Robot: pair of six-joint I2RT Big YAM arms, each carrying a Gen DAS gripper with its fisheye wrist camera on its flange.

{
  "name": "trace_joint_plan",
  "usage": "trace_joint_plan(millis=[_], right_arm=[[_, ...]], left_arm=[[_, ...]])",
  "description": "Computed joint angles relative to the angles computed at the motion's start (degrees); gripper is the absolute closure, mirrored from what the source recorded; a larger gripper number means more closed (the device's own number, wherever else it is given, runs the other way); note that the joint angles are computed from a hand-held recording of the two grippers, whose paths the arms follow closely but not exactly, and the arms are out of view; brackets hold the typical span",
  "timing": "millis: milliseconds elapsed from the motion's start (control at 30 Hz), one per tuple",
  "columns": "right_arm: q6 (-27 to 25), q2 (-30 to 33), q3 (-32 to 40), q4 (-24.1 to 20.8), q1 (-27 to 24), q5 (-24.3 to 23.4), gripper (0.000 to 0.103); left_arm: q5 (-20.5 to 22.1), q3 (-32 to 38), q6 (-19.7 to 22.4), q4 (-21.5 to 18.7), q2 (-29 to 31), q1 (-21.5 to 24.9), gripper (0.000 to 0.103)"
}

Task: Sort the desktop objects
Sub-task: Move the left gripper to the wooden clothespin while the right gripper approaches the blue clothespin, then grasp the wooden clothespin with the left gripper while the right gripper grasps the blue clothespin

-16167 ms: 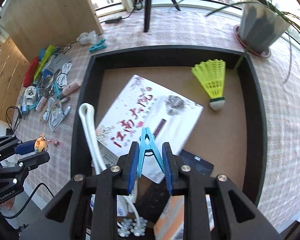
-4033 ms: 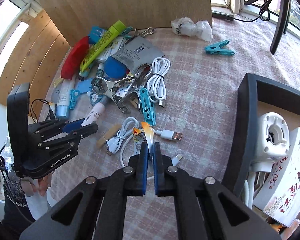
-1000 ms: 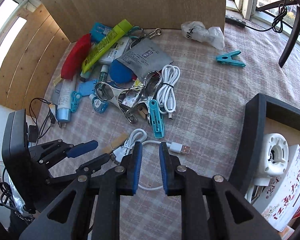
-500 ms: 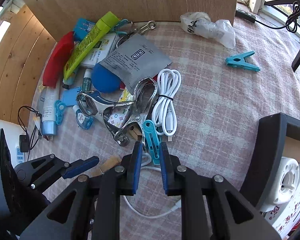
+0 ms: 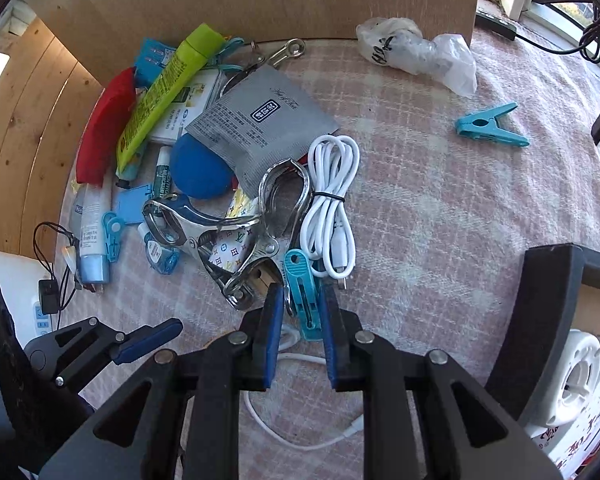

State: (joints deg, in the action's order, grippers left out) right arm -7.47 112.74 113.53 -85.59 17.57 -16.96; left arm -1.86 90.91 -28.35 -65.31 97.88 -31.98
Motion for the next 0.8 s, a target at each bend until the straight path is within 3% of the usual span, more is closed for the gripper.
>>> trace_joint_plan(millis=[133, 300, 467, 600, 700, 733, 800], right_arm=[[-0.2, 0.8, 0.5, 0.1, 0.5, 2.7, 0.084], [-0.6, -0.4, -1.5, 1.2, -0.8, 2.1, 0.084], [-1.4, -2.6, -4.9, 2.5, -1.0, 1.8, 0.084], [-2.0, -4.4, -7.5, 4.4, -0.7, 2.5, 0.086], [-2.0, -4.9, -8.2, 4.4, -1.8, 2.0, 0.086], [-2.0, -5.0, -8.3, 4.4, -2.0, 1.9, 0.086], [-2.1, -5.2, -8.5, 4.4, -2.2, 2.0, 0.086]], left_arm=[[0.6, 0.9, 1.1, -0.5, 0.9, -0.6, 0.072], [1.3, 0.3, 0.0, 0.0, 0.6, 0.5, 0.066], [1.4, 2.0, 0.4, -0.9, 1.8, -0.3, 0.07], [2.0, 0.4, -1.9, 0.3, 1.1, 0.0, 0.066], [0.8, -1.7, -3.5, 0.0, -0.5, 0.8, 0.075], [0.5, -2.3, -4.0, -0.1, -0.9, 1.0, 0.084], [0.9, -3.7, -4.5, 0.5, -2.0, 1.4, 0.085]])
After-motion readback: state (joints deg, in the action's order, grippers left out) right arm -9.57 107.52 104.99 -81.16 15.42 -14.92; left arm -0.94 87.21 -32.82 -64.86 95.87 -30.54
